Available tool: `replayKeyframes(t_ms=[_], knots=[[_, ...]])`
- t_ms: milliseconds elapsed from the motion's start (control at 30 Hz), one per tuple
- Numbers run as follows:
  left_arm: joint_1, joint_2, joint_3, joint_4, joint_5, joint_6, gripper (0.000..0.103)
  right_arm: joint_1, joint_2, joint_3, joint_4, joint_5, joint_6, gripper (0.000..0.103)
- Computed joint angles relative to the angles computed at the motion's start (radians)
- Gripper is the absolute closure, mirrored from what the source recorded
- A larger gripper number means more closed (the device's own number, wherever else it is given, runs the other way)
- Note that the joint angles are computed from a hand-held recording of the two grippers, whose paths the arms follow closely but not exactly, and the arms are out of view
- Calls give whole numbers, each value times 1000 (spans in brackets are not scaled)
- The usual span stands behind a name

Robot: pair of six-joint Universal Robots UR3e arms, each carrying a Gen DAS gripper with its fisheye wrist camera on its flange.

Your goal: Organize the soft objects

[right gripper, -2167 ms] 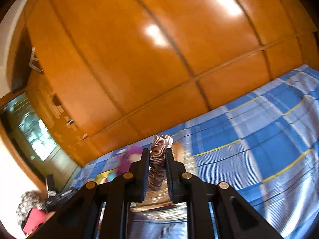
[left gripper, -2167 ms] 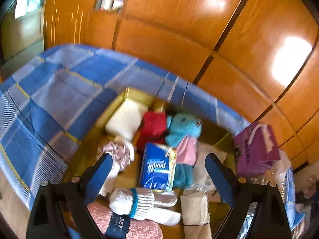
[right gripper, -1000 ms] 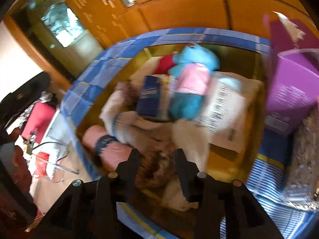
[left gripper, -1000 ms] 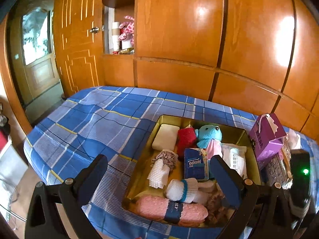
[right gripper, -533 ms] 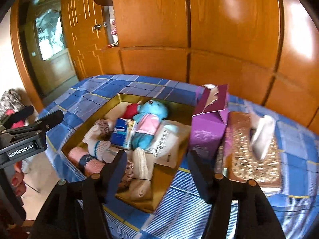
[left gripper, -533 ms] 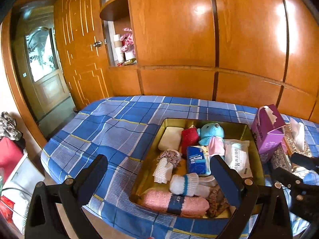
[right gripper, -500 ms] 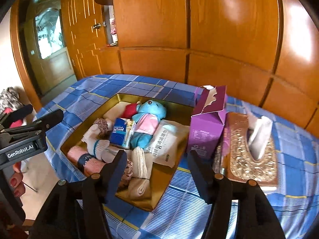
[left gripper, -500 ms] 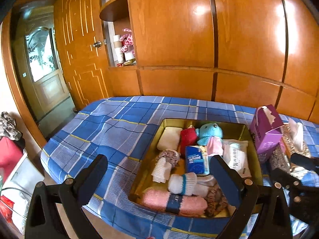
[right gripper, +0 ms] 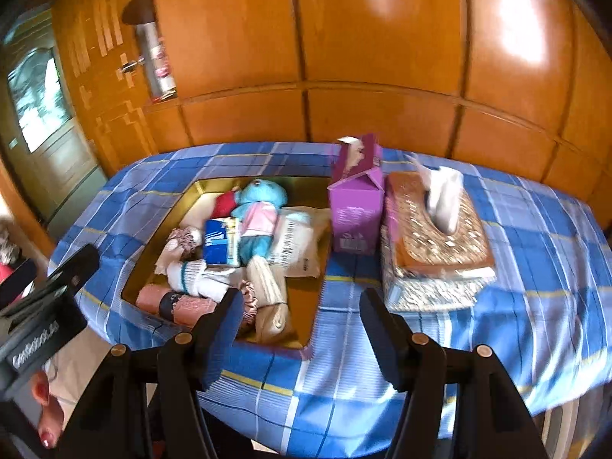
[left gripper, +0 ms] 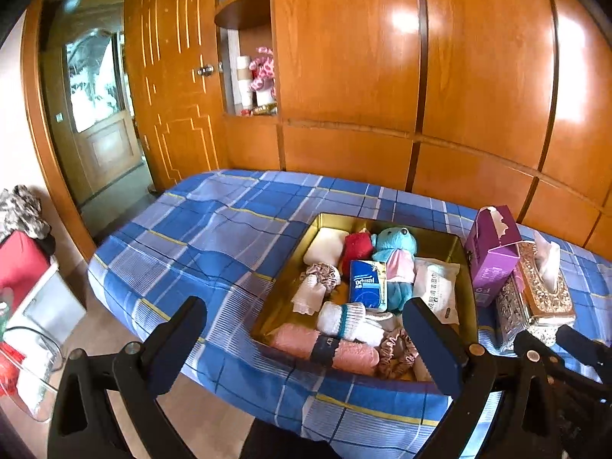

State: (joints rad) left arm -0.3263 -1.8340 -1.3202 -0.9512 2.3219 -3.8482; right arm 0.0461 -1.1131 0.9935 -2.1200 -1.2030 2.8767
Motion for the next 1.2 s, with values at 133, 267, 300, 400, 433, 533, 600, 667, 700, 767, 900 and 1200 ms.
replayKeyframes(t_ms=[133, 267, 300, 400, 433, 533, 600, 667, 700, 767, 900, 1200], knots=[[-48, 2, 36, -63, 28, 4, 0, 11, -56, 56, -14, -70, 42, 39], [-72, 8, 71, -133, 25, -9, 0, 9, -105, 97, -15, -83, 46, 39], [-72, 11, 77, -143, 19, -8, 0, 11, -118, 111, -30, -92, 48, 39], [-79, 17, 94, -169, 20, -21, 0, 8, -137, 132, -68, -114, 60, 39], [-83, 16, 100, -176, 29, -25, 0, 4, -139, 134, -76, -117, 70, 39], [-82, 18, 108, -191, 32, -25, 0, -13, -136, 123, -71, -104, 98, 39], [-75, 23, 107, -197, 17, -24, 0, -16, -138, 126, -81, -109, 105, 39], [-68, 26, 104, -198, 5, -24, 0, -13, -139, 128, -92, -118, 105, 39], [-67, 26, 104, -200, 4, -26, 0, -11, -140, 130, -96, -120, 102, 39], [-63, 24, 104, -203, -4, -25, 0, -10, -139, 130, -93, -122, 99, 39], [-50, 31, 97, -204, -27, -25, 0, -12, -136, 125, -87, -120, 100, 39], [-44, 40, 89, -212, -30, -43, 0, -12, -135, 125, -84, -114, 96, 39]])
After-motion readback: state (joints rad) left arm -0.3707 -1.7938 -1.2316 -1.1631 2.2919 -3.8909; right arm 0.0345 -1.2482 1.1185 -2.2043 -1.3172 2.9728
